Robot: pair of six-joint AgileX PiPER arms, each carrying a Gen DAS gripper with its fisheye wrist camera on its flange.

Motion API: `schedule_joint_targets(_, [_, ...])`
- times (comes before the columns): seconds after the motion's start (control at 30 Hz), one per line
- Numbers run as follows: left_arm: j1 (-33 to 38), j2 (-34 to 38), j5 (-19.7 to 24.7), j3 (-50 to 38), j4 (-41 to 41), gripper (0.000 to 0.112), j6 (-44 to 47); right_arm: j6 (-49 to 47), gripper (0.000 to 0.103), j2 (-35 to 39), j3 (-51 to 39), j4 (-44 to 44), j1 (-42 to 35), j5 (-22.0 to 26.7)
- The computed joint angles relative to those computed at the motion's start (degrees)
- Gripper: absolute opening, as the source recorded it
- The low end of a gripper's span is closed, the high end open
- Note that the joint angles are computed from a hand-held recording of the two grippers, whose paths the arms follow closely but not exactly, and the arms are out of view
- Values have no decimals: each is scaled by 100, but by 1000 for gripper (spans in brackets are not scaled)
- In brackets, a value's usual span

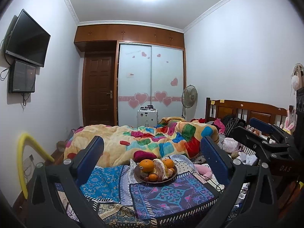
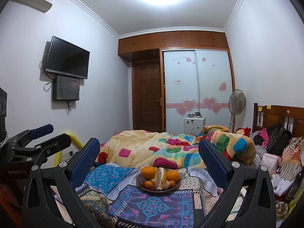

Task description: Organize fruits

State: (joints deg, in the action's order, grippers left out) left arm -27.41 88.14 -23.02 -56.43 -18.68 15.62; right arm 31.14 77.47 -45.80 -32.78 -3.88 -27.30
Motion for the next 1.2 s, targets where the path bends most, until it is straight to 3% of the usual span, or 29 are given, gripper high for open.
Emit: schedule_joint_targets(1.2, [58,351,158,-223,341,103,-426,-148,103,14,27,170,23,148])
